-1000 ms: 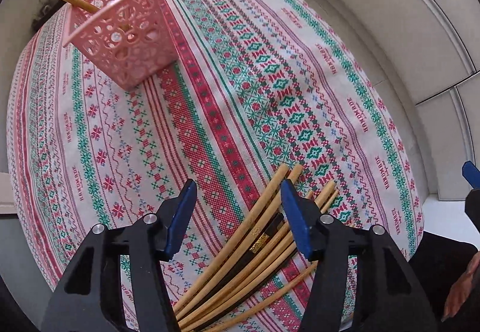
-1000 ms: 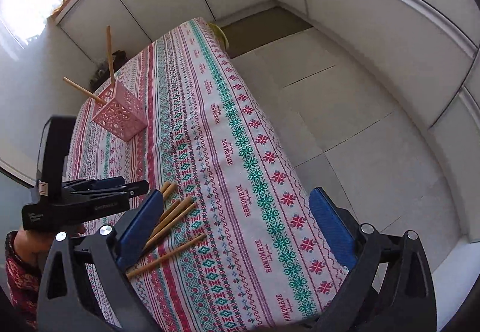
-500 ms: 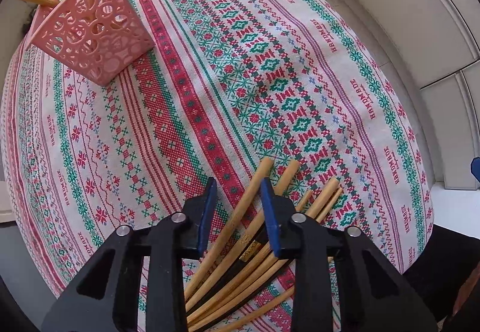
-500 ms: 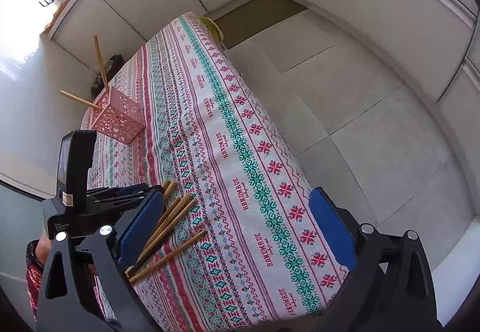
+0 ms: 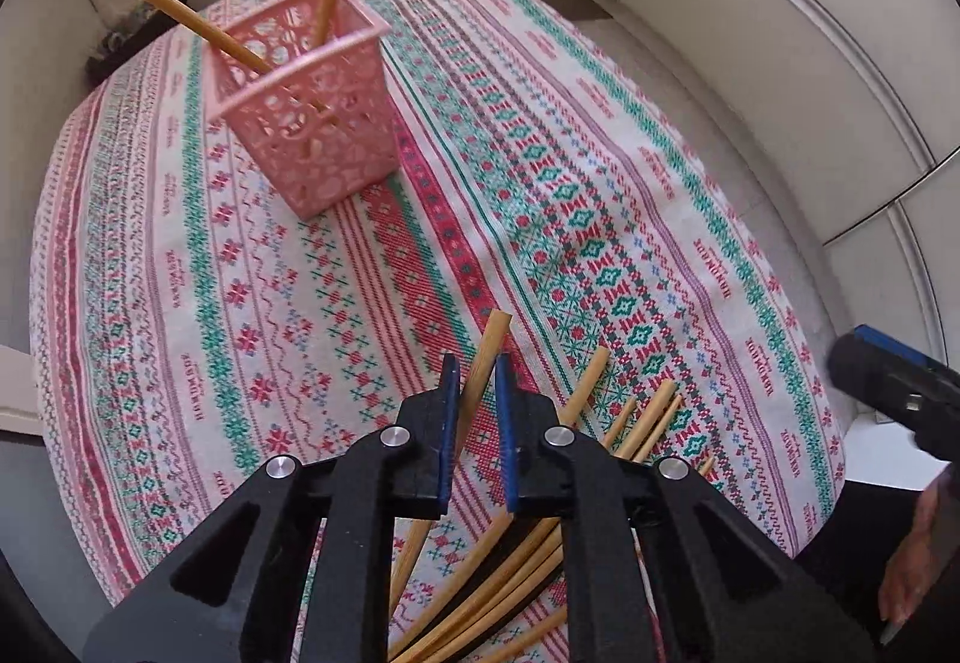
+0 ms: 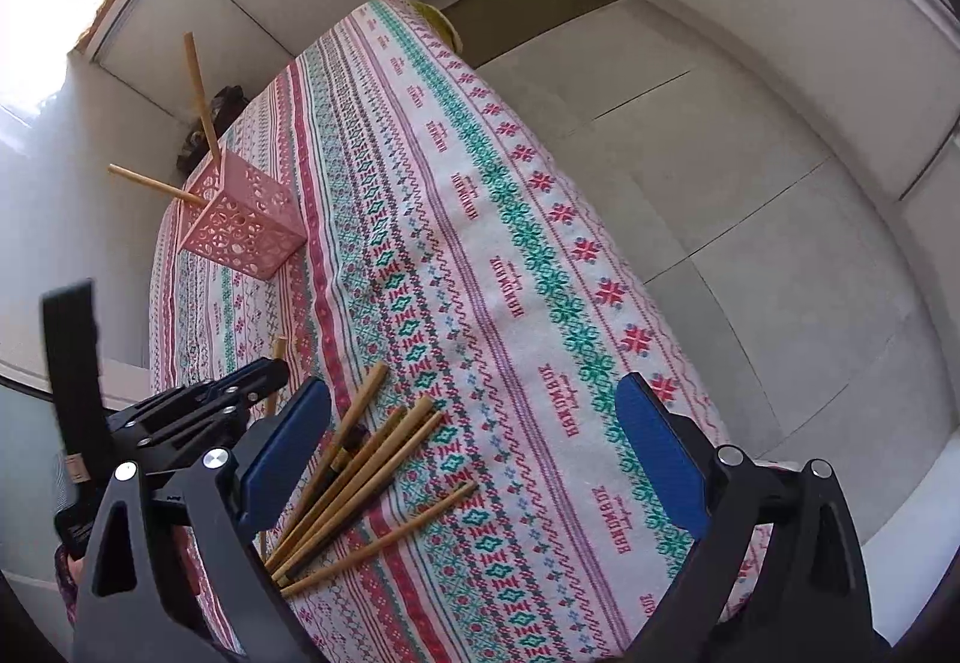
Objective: Organize utensils
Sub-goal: 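Grasp another chopstick with the right gripper while the left gripper holds its chopstick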
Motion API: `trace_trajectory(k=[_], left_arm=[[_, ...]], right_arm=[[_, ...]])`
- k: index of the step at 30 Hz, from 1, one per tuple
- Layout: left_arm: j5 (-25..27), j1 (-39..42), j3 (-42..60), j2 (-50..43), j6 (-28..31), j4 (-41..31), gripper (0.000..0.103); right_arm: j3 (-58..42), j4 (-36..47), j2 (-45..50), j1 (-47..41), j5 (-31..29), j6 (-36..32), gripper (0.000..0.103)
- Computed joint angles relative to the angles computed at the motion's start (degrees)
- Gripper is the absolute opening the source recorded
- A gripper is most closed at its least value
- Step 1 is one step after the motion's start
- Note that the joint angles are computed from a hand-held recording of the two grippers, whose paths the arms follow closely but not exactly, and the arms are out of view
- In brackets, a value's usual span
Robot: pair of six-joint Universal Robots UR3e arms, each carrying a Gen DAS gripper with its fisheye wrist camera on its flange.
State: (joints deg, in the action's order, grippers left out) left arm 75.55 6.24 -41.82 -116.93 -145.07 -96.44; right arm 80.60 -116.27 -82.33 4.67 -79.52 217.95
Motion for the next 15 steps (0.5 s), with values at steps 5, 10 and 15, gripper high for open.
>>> trace_trajectory(k=[5, 10, 15], left_arm=[[-4.83, 6.42, 2.35, 3.44, 2.46, -3.02, 0.009], [-7.5, 10.65, 7.61, 2.66, 1.9, -5.19, 0.008], [-9.37, 13.84, 16.67, -1.1, 2.74, -10.08, 0.007]], right_arm=[[-14.8, 7.99, 13.21, 3.15, 2.61, 1.32, 0.057], [-33.7, 18.0, 26.68, 7.98, -0.75, 4.97, 0.044], [-51.65, 28.2, 37.1, 10.86, -3.47, 8.56, 0.045]])
